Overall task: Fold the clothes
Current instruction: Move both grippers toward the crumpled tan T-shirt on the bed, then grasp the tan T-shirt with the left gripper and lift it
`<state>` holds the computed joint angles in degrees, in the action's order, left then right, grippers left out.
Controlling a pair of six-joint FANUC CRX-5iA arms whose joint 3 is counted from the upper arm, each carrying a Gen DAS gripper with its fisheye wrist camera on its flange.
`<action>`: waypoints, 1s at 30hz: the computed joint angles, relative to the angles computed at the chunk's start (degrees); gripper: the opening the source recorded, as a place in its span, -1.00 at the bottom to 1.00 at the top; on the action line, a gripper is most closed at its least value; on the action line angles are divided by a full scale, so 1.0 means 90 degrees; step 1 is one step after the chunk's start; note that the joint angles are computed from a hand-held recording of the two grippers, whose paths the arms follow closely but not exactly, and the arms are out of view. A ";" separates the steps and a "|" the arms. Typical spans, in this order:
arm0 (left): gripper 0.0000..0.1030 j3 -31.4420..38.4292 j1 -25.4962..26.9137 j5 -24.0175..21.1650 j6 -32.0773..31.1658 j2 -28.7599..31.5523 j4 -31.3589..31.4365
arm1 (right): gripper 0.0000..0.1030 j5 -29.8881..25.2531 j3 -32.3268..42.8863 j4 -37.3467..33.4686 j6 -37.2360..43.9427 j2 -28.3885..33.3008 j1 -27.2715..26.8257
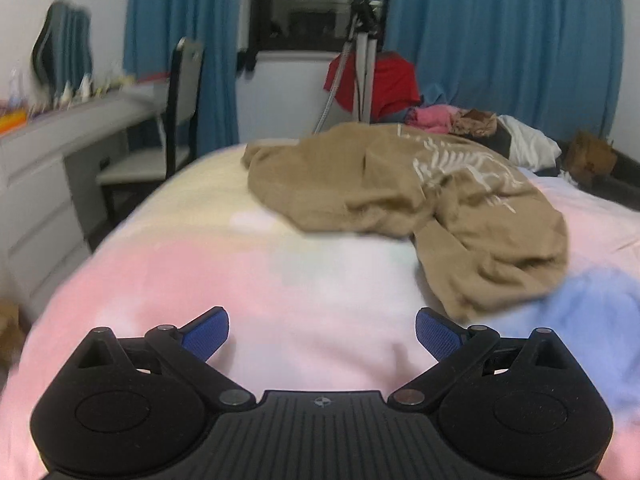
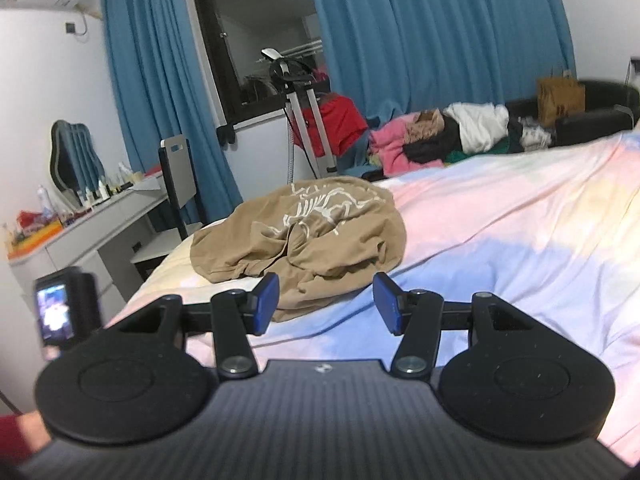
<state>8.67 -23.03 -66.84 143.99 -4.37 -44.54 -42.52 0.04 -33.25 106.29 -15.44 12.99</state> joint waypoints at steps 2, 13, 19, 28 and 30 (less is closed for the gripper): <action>0.89 -0.0024 0.0233 0.0412 -0.0325 0.0129 -0.0088 | 0.08 -0.0030 0.0078 0.0049 -0.0128 0.0182 0.0012; 0.41 0.0088 0.1373 0.2596 -0.2036 0.0897 0.1013 | 0.08 0.0173 0.0275 0.0312 -0.0051 0.1055 0.0533; -0.61 0.0503 0.1692 0.2688 -0.1429 0.1485 0.1409 | 0.08 0.0303 0.0264 0.0355 0.0085 0.1353 0.0746; -0.79 0.0009 0.0971 0.2723 0.0466 0.0310 -0.0010 | 0.08 0.0869 -0.0007 -0.0060 0.0473 0.1215 0.0679; -0.80 -0.0094 0.0652 0.2628 0.0637 -0.0032 -0.0276 | 0.08 0.0919 -0.0061 -0.0364 0.0777 0.1135 0.0602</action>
<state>7.82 -17.16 -43.19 149.72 -4.66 -47.02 -34.25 -0.51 -36.52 113.29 -5.22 18.41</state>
